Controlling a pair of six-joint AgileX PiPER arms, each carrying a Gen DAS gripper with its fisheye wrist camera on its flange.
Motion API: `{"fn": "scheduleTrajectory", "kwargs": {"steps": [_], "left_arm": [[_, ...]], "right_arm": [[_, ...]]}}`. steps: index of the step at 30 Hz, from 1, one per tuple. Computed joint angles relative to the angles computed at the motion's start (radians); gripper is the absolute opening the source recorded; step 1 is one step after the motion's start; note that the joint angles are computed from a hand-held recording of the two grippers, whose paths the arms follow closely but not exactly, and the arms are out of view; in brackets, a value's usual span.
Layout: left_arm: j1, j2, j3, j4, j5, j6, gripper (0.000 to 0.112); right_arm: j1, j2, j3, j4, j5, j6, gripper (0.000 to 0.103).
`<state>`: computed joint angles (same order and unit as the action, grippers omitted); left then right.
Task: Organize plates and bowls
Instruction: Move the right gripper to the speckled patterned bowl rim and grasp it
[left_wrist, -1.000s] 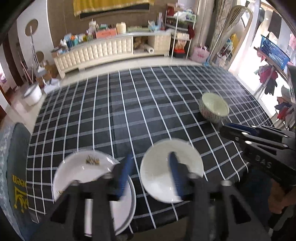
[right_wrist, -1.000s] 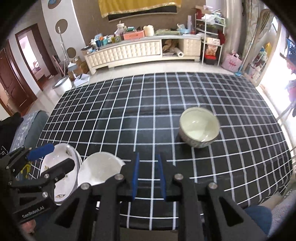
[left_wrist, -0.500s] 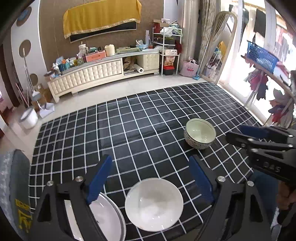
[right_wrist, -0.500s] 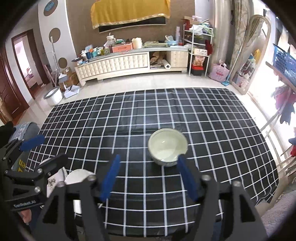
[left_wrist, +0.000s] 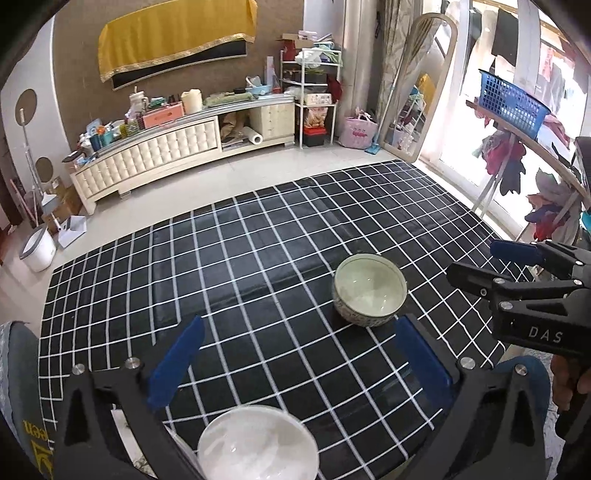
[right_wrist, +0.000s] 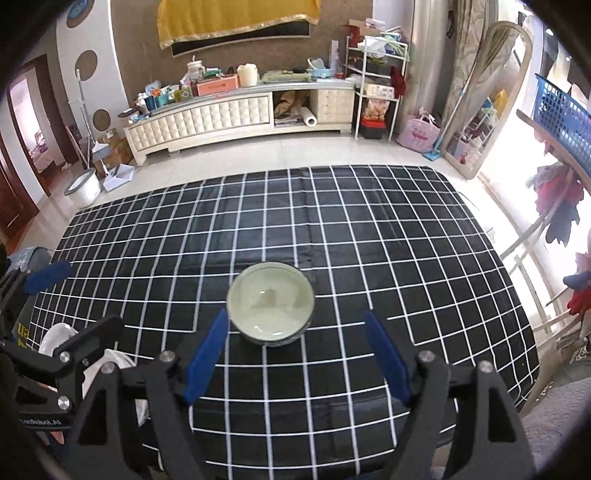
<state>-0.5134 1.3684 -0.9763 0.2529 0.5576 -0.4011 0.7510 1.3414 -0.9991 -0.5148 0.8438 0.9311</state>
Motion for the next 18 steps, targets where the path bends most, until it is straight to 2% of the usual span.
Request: {"fn": "scheduleTrajectory", "kwargs": {"steps": [4, 8, 11, 14, 18], "left_arm": [[-0.030, 0.070, -0.050, 0.063, 0.005, -0.065, 0.102], [-0.005, 0.143, -0.113, -0.064, 0.007, 0.035, 0.102], [-0.011, 0.216, -0.177, -0.044, 0.037, -0.005, 0.102], [0.010, 0.284, -0.241, -0.124, 0.066, 0.061, 0.102], [0.062, 0.350, -0.296, -0.297, 0.088, 0.176, 0.102]], "right_arm": [[-0.072, 0.030, 0.004, 0.058, -0.038, -0.087, 0.080], [-0.144, 0.062, 0.009, 0.129, -0.078, -0.177, 0.080], [-0.182, 0.088, 0.007, 0.158, -0.098, -0.229, 0.080], [-0.239, 0.115, 0.007, 0.248, -0.132, -0.313, 0.080], [-0.261, 0.161, 0.003, 0.271, -0.157, -0.341, 0.080]]}}
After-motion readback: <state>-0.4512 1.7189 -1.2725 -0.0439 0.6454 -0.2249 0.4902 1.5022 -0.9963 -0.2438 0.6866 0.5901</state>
